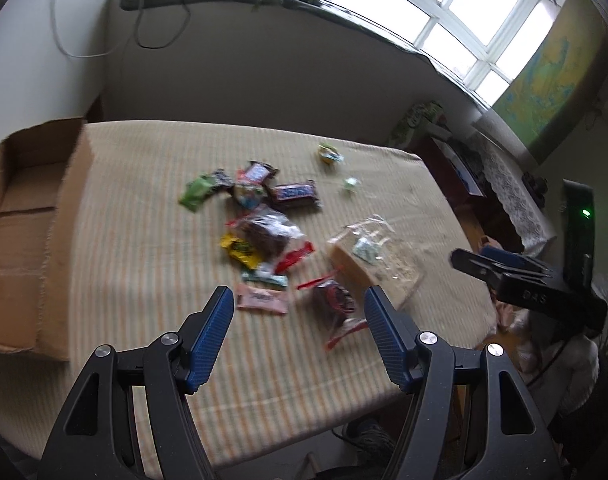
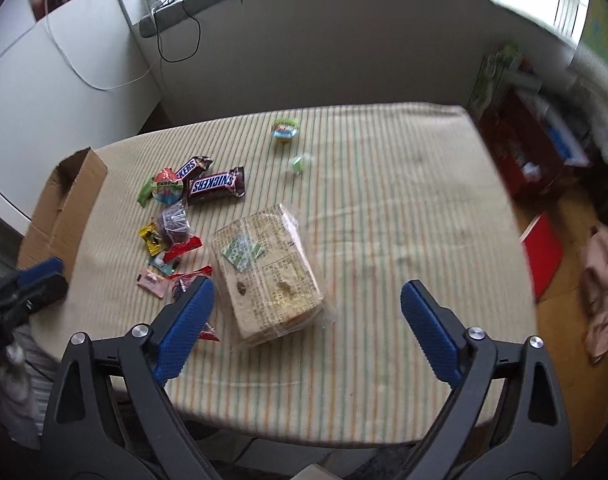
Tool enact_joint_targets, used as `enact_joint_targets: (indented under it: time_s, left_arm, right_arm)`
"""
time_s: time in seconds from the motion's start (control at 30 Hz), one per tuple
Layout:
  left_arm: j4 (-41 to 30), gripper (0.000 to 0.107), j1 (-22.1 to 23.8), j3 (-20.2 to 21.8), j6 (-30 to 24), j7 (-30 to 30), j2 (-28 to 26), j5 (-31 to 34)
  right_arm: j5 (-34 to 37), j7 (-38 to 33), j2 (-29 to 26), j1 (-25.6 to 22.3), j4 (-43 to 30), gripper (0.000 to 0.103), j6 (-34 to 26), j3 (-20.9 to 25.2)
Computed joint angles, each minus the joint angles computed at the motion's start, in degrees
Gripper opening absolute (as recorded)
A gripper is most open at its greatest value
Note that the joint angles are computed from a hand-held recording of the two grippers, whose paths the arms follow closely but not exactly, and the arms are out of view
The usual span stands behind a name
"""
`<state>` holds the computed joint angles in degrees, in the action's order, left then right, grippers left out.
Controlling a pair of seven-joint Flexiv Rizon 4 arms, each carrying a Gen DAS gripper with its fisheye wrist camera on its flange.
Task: Organize snacks
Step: 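Move the right tool to the wrapped bread loaf and straddle it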
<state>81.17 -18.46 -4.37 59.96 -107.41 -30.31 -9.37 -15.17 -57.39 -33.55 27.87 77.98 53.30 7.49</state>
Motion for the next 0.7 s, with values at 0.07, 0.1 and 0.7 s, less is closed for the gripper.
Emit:
enact_joint_targets:
  time_s: [0.07, 0.1, 0.7]
  left_arm:
    - [-1.6, 0.067, 0.2, -1.2, -0.3, 1.7, -1.3, -0.6]
    - [-2.2, 0.067, 0.4, -2.0, -0.5, 2.9, -1.9, -1.3]
    - [-15.0, 0.052, -1.0, -7.3, -6.7, 9.4, -14.2, -12.2]
  right_arm:
    - [2.8, -1.8, -1.0, -1.6, -1.5, 0.095, -0.6, 1.7]
    - [4.3, -2.9, -1.6, -2.4, -2.5, 0.094, -1.0, 2.5]
    - [25.4, -19.0, -11.2, -9.0, -19.0, 0.063, -12.1, 9.4]
